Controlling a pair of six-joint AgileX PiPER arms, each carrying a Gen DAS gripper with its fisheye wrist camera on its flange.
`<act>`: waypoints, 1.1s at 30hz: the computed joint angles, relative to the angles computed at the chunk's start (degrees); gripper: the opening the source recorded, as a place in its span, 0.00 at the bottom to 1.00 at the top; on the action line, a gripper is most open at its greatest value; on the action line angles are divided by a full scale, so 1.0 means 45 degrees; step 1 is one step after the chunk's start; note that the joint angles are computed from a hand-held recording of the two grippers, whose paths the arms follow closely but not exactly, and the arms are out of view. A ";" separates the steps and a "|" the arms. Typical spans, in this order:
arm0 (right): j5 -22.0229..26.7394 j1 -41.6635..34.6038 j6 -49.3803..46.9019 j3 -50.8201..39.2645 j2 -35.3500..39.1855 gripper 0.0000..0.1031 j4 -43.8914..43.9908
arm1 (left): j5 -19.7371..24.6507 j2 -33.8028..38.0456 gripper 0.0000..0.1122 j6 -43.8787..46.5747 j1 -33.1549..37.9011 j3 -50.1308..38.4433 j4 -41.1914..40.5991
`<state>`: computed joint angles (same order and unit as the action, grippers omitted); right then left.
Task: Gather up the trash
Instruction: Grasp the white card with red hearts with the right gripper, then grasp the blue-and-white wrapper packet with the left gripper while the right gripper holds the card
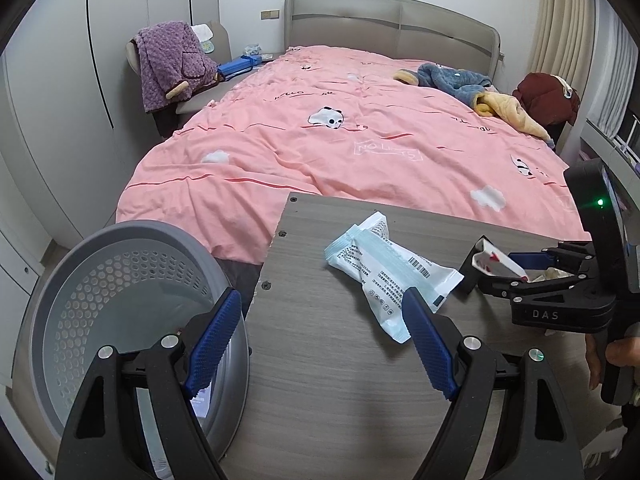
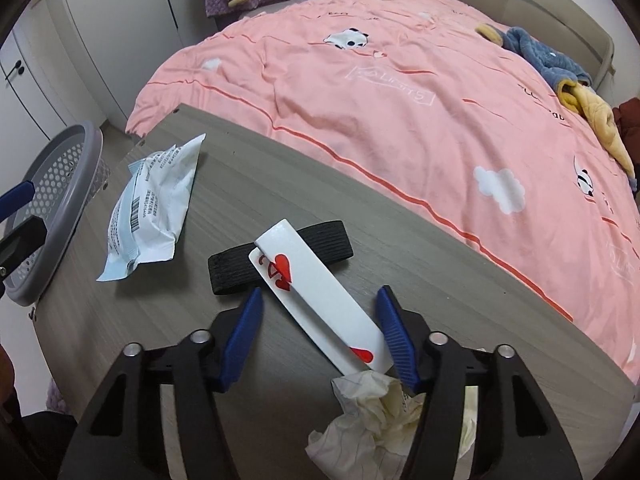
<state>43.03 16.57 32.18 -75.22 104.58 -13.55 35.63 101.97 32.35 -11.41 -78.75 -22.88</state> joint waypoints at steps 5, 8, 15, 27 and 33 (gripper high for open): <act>-0.0225 0.0146 0.0291 0.0239 -0.0197 0.32 -0.0160 | 0.0023 0.0057 0.70 0.0034 0.0043 0.0000 -0.0082; -0.0344 0.0258 0.0329 0.0357 -0.0310 0.26 -0.0115 | 0.0040 0.0036 0.70 0.0088 0.0052 0.0040 -0.0147; -0.1000 0.0625 0.1380 0.1040 -0.1060 0.24 -0.0384 | -0.0046 -0.0057 0.70 0.0070 0.0045 0.0182 -0.0114; -0.0909 0.2515 0.6981 0.2383 -0.2732 0.24 -0.4016 | 0.0395 0.0417 0.70 -0.1322 -0.0397 -0.0858 0.0882; -0.0705 0.3388 0.8969 0.3120 -0.3309 0.24 -0.5102 | 0.1124 0.1508 0.70 -0.2510 -0.1071 -0.2603 0.1479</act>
